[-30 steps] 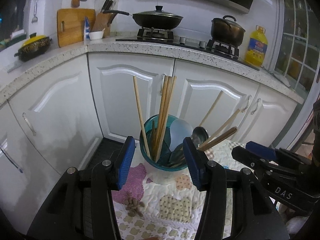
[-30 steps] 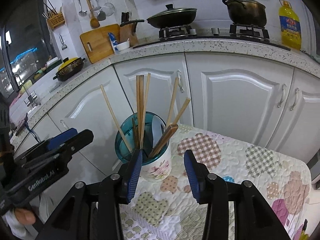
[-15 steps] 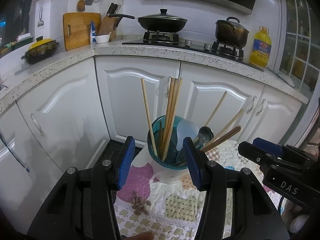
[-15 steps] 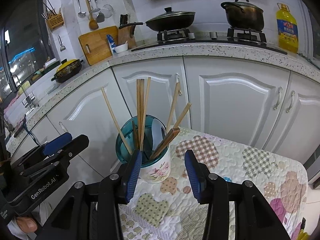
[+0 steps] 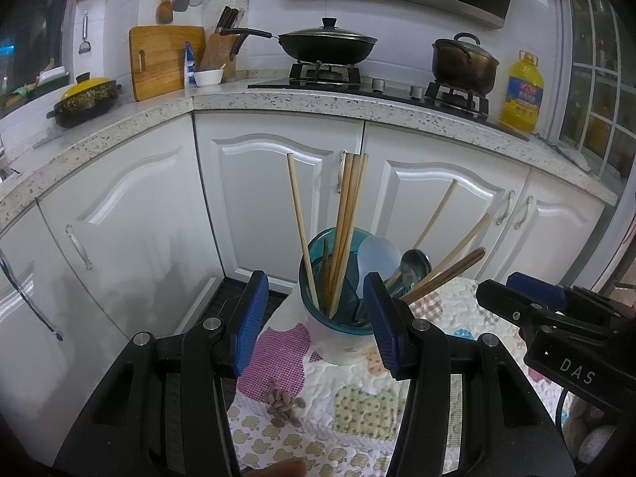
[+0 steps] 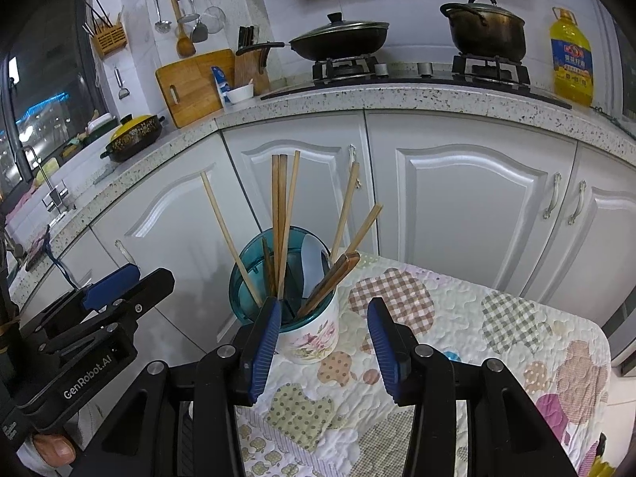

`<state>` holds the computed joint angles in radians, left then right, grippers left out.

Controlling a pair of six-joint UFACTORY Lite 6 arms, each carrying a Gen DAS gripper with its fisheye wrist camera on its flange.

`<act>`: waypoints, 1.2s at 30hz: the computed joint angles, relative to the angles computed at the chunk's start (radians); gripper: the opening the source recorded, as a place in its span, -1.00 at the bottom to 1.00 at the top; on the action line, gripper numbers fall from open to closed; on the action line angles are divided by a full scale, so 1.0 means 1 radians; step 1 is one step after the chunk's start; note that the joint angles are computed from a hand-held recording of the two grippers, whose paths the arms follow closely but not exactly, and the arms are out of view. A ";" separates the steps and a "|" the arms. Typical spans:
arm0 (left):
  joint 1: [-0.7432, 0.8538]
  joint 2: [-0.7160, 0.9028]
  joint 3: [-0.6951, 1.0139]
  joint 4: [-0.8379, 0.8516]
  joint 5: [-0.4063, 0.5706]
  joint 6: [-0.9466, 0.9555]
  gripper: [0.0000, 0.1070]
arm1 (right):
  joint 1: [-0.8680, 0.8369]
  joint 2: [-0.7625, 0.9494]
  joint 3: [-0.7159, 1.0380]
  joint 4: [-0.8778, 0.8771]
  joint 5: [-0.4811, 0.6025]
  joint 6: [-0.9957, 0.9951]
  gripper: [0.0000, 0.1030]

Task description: Organize utensils

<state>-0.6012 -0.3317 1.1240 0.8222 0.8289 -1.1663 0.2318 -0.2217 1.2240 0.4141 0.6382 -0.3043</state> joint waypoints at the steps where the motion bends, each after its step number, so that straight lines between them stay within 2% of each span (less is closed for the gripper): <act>1: -0.003 -0.002 -0.003 0.001 0.003 -0.003 -0.08 | 0.000 0.000 0.001 -0.002 0.000 0.000 -0.15; 36: -0.012 -0.016 -0.025 0.015 0.009 -0.026 -0.08 | 0.004 0.000 -0.011 -0.013 -0.005 0.011 -0.09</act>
<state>-0.6127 -0.3478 1.0991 0.8377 0.8380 -1.1920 0.2362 -0.2216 1.2129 0.4009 0.6336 -0.2934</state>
